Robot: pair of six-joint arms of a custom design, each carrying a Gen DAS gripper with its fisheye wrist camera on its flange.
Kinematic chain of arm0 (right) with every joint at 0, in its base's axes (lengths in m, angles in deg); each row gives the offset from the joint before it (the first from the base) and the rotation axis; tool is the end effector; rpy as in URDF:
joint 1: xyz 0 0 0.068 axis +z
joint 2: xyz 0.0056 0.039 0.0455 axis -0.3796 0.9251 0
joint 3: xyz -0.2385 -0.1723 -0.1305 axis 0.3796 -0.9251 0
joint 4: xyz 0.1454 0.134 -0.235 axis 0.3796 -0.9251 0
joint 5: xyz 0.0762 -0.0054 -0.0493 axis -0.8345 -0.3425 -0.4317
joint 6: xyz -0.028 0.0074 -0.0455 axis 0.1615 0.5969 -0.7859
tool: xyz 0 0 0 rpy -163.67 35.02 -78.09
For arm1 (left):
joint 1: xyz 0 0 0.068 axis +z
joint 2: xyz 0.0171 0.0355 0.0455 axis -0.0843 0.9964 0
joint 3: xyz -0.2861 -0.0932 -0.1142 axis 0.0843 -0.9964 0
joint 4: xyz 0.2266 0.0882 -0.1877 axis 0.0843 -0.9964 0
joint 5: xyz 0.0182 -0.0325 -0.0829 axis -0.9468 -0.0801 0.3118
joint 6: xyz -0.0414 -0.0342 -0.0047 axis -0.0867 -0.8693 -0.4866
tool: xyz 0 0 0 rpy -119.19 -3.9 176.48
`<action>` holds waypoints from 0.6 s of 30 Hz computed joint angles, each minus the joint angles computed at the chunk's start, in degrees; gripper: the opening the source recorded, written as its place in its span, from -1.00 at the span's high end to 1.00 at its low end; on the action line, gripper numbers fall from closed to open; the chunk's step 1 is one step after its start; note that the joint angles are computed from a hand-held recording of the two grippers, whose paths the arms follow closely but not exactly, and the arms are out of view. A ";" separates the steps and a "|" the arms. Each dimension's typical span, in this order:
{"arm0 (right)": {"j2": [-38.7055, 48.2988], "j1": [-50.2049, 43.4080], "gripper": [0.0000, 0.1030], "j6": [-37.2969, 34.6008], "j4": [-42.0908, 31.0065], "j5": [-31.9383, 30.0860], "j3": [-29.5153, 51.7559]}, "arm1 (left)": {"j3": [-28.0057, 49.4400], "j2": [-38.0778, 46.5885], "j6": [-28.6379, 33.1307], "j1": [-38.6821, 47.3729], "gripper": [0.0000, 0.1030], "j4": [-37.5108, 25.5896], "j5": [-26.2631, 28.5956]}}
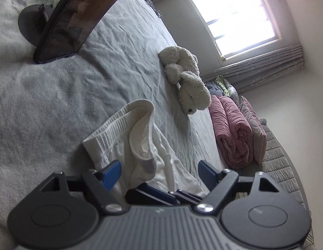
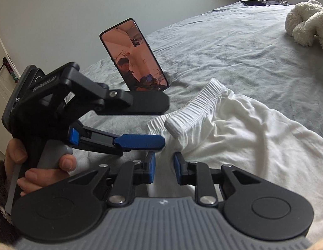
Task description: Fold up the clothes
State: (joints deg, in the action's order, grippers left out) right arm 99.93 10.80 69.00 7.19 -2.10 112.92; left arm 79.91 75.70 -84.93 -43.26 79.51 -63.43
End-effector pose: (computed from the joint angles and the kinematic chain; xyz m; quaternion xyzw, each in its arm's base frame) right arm 0.1985 0.1516 0.1576 -0.3438 0.8242 0.3498 0.2831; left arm 0.1451 -0.1117 0.1538 -0.2372 0.8063 -0.4161 0.3471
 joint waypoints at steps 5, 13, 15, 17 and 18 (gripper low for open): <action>-6.19 -3.18 0.36 0.20 -7.03 -1.65 -0.87 | 4.07 3.13 -0.93 -4.36 -0.21 -5.44 -7.56; -21.81 -27.48 0.20 -7.41 -35.32 -12.82 -1.70 | 8.45 6.06 -2.30 -8.68 0.41 -13.26 -15.74; -21.62 -35.41 0.20 -10.50 -39.57 -16.47 -1.90 | 8.60 5.73 -3.74 -9.95 0.49 -14.80 -17.92; -19.64 -42.44 0.20 -12.74 -41.72 -19.65 -2.37 | 9.03 5.71 -5.46 -11.40 0.50 -16.24 -20.44; -18.22 -45.92 0.20 -14.11 -42.87 -21.05 -2.42 | 9.42 5.98 -6.29 -12.09 0.49 -16.81 -21.65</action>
